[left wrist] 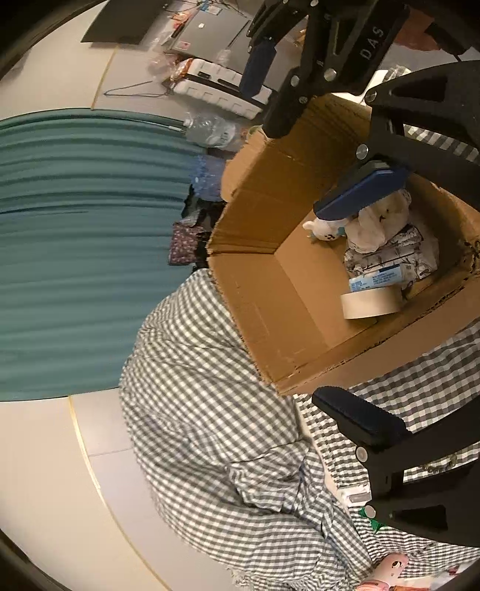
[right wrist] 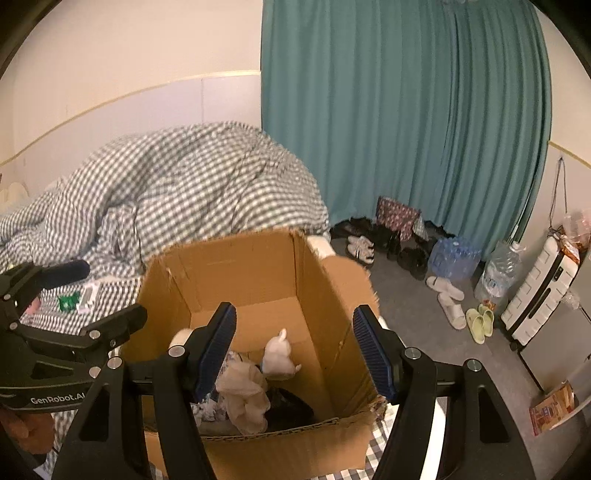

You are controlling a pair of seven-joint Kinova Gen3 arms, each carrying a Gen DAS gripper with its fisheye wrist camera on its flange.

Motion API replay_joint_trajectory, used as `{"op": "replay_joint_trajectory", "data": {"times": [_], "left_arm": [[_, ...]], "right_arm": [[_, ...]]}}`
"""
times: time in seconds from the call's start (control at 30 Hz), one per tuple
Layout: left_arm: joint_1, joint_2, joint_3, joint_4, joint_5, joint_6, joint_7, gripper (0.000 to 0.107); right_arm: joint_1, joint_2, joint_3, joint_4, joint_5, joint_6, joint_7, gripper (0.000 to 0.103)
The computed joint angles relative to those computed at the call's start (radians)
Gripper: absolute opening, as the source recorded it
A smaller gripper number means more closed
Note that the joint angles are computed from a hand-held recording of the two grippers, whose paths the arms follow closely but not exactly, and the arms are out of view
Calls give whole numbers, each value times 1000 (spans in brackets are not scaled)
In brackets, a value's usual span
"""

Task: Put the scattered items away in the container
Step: 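Withdraw both tools from the box toward the remaining items on the bed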

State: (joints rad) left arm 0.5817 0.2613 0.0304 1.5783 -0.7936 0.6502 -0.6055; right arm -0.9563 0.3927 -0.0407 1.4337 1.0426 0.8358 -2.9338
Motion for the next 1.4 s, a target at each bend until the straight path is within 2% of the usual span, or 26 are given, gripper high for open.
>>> {"op": "replay_joint_trajectory", "data": {"times": [0.13, 0.33, 0.43, 0.7, 0.87, 1.03, 1.4], "left_arm": [[16, -39, -1, 25, -41, 2, 44, 99], [9, -109, 36, 73, -123, 26, 121, 102], [-6, -147, 66, 104, -164, 44, 172, 102], [-69, -261, 166, 186, -237, 106, 270, 103], [-132, -335, 217, 230, -217, 115, 284, 103], [-199, -415, 258, 276, -200, 118, 306, 103], [-349, -548, 344, 336, -156, 142, 305, 103]], "right_arm": [[-25, -27, -3, 21, 48, 15, -51, 69], [-64, -46, -34, 16, 121, 77, -103, 71], [-81, -55, -52, 10, 148, 107, -114, 77], [-129, -72, -95, -4, 213, 178, -144, 84], [-168, -67, -109, -32, 244, 219, -138, 89], [-215, -56, -115, -58, 289, 255, -155, 98], [-296, -15, -107, -125, 330, 304, -152, 103]]}}
